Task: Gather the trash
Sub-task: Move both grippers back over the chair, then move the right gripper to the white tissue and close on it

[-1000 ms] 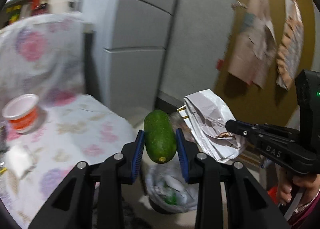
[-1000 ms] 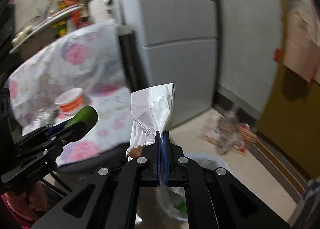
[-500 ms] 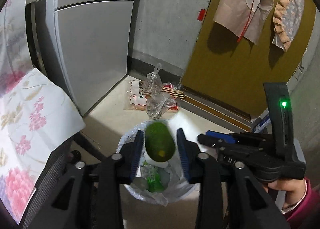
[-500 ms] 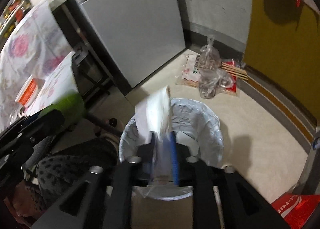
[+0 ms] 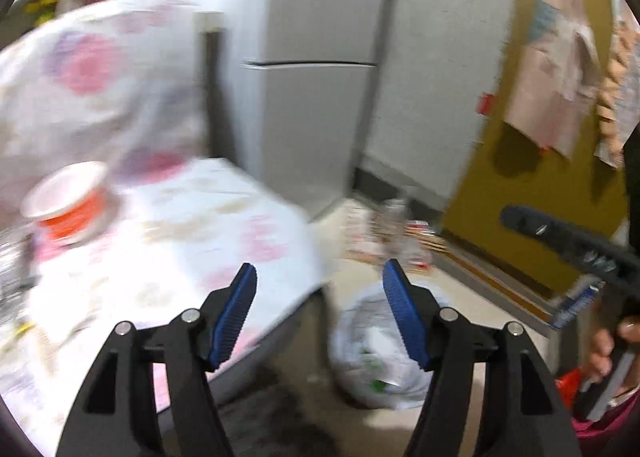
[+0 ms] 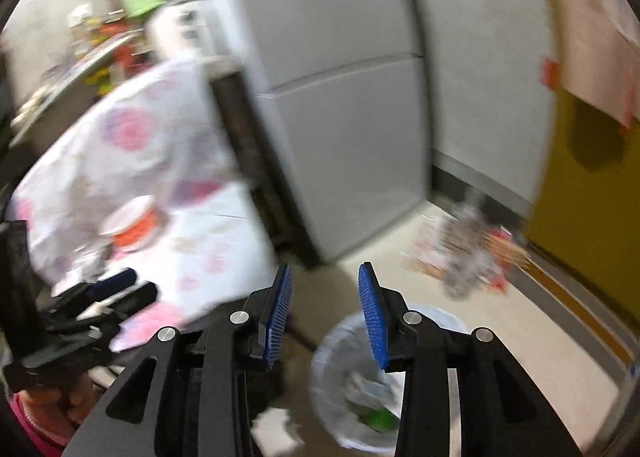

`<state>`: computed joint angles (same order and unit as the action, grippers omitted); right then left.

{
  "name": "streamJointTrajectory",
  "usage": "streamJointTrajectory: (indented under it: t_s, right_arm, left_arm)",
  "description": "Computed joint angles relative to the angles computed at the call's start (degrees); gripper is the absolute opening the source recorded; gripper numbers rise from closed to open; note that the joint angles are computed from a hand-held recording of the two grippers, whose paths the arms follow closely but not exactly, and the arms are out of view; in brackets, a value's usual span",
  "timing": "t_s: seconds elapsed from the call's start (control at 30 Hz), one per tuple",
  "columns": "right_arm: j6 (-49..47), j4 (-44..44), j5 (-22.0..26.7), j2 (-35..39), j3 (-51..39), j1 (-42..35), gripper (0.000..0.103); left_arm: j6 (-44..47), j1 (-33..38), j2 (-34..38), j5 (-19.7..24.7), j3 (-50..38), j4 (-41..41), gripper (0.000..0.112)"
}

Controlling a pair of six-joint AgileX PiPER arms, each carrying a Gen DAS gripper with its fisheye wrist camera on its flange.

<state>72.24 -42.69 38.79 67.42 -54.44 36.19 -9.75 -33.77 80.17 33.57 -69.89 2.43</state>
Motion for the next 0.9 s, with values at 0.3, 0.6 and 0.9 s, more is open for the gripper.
streamJointTrajectory:
  t_s: [0.3, 0.6, 0.9]
  right_arm:
    - [-32.1, 22.7, -5.7, 27.1, -30.7, 8.0, 0.038]
    - [-54.5, 41.6, 2.0, 47.4, -59.3, 12.2, 0.038]
    - [-57.3, 42.6, 9.5, 55.3, -72.8, 14.1, 0.044]
  left_arm:
    - [-7.7, 19.9, -17.9, 10.4, 8.9, 9.3, 0.071]
    - [3.6, 48.0, -26.1, 16.1, 9.8, 1.4, 0.074]
    - [10.0, 58.5, -27.3, 16.3, 9.4, -5.7, 0.078]
